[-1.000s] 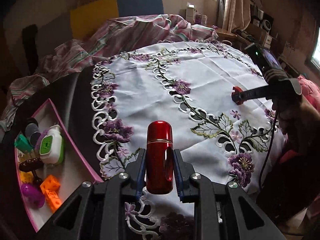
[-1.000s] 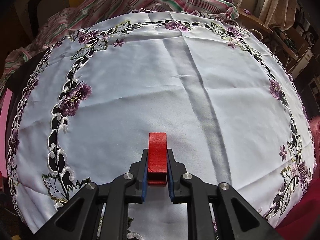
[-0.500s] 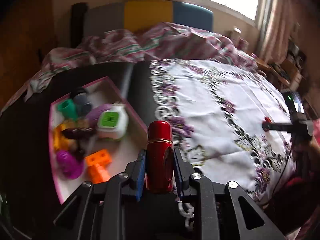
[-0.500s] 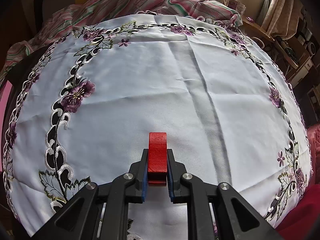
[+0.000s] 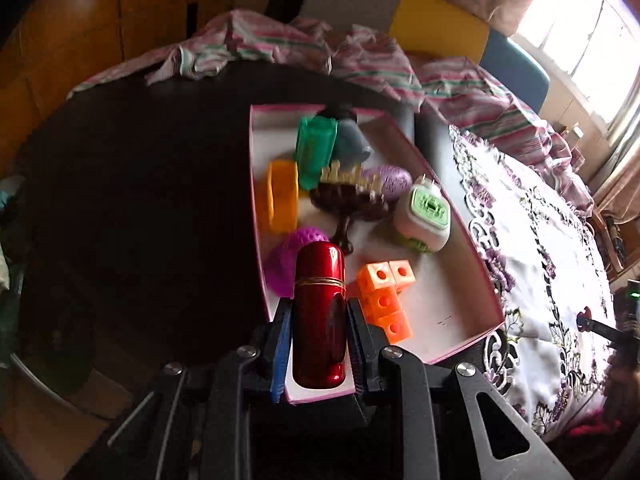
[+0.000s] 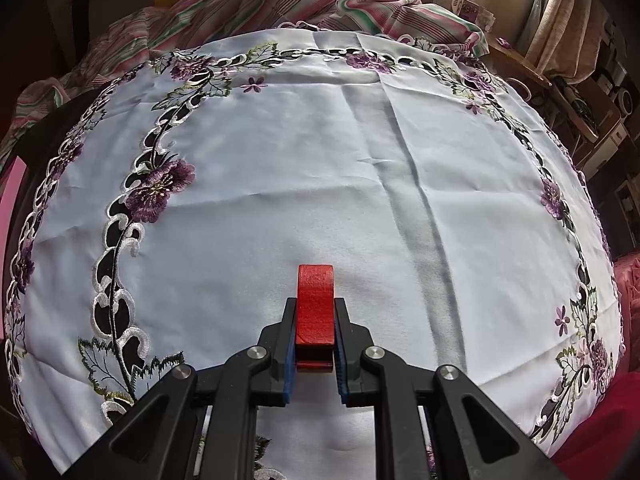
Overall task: Organize rigid objects
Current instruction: 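Carry the red tube into the tray and open the left gripper, then carry the red puzzle piece into the tray and open the right gripper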
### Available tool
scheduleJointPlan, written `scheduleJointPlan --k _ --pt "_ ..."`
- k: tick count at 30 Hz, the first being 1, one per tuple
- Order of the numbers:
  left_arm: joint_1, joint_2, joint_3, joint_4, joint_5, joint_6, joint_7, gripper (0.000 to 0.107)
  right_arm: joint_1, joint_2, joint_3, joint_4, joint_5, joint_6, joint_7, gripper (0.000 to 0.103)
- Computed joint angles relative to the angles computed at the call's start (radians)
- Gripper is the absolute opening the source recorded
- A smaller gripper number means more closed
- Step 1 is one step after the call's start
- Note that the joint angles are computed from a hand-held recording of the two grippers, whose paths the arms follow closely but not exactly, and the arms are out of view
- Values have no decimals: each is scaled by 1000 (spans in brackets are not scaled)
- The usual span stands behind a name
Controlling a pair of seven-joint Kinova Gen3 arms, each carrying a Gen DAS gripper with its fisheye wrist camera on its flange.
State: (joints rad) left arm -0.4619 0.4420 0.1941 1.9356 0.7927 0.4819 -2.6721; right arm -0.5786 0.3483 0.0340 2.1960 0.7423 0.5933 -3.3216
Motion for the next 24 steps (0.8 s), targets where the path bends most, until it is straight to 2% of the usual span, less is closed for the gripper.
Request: scheduleJointPlan --k 3,7,12,16,17,24 --pt "33 23 -3 -9 -12 -21 26 26 -1 1 1 1 2 -4 -6 14" --pt "46 46 28 -8 -32 -70 41 27 0 8 6 -2 8 -6 -7 14" --pt "-9 40 95 15 -29 -113 19 31 -19 7 9 -6 27 17 -32 14" --pt "-100 17 177 57 46 -160 -73 48 -36 -9 4 -11 71 35 -77 14" --pt "-110 13 189 64 61 -172 -89 48 -34 -12 -1 -16 79 38 -79 14" --pt "-120 -38 187 100 105 -214 -110 50 -91 -29 -56 -105 161 78 -118 14"
